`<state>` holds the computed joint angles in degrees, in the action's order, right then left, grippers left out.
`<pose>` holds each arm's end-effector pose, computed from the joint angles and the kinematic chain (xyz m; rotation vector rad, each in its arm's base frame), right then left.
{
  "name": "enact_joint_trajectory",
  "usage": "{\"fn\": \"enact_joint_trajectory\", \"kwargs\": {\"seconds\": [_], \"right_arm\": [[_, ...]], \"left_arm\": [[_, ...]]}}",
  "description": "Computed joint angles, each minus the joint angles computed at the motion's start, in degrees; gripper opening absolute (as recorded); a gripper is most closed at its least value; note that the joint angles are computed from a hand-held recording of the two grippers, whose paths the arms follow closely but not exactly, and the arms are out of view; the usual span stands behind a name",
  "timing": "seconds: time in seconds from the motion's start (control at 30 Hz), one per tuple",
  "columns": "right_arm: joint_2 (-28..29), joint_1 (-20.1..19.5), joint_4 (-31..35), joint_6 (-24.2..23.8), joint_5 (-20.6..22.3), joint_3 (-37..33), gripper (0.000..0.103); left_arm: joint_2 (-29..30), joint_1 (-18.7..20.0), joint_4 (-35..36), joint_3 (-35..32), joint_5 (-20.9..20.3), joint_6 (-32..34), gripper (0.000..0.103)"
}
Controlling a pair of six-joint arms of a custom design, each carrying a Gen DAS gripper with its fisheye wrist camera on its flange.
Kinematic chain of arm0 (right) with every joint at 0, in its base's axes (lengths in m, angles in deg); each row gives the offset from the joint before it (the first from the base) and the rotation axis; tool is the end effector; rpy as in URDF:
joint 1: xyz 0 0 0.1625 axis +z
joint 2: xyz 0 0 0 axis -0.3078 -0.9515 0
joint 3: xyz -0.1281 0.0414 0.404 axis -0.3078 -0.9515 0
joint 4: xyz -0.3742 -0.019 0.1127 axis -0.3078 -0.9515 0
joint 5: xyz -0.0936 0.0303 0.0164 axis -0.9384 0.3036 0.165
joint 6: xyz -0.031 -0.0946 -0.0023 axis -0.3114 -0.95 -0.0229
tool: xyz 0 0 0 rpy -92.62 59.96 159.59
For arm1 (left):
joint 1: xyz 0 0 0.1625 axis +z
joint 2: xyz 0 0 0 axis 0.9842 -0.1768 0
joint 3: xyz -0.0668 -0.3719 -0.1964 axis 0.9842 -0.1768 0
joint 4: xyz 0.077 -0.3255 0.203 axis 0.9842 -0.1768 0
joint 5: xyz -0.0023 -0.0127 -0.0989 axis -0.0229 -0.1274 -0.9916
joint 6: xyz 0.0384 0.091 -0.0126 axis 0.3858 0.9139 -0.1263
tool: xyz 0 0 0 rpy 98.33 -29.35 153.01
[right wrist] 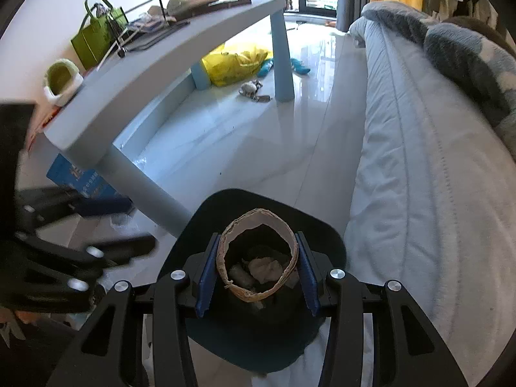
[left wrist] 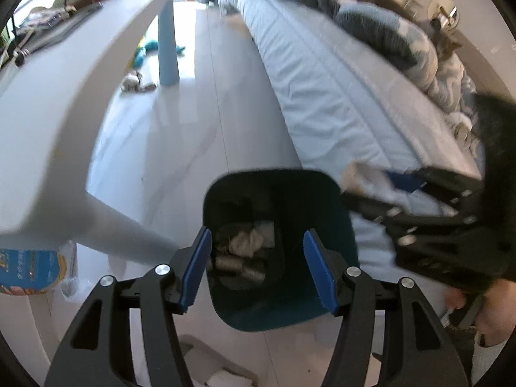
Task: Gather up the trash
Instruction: 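Open both tools to drop the bubble wrap and tape ring into the bin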
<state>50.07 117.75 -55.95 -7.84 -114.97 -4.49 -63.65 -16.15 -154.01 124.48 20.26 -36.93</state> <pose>0.2322 -0.8183 0.0972 0.7537 -2.5053 0.3534 -0.1799 -0.7857 0.1812 0.3966 2.5761 -0.4446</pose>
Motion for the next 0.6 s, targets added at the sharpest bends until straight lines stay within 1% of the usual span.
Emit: {"fn": "enact_joint_trajectory", "kwargs": {"seconds": [0.13,0.37,0.47,0.6], "right_arm": [[1.7,-0.06,1.42,0.08,-1.36,-1.65,0.046],[4.16,0.0,3.38,0.22,-2.74,-4.05,0.046],[5.16,0.08,4.49,0.37,-3.33,-5.03,0.046],[6.56,0.01,6.47,0.97,-3.75,-6.72,0.046]], "left_arm": [[-1.58,-0.4,-5.65,2.23,0.6,2.73,0.061],[-3.22,-0.84,-11.23,4.13,1.31,4.84,0.057],[-3.56,-0.9,-12.75,4.46,0.96,5.38,0.052],[-4.08,-1.07,-15.22,5.14,0.75,6.99,0.049]]}}
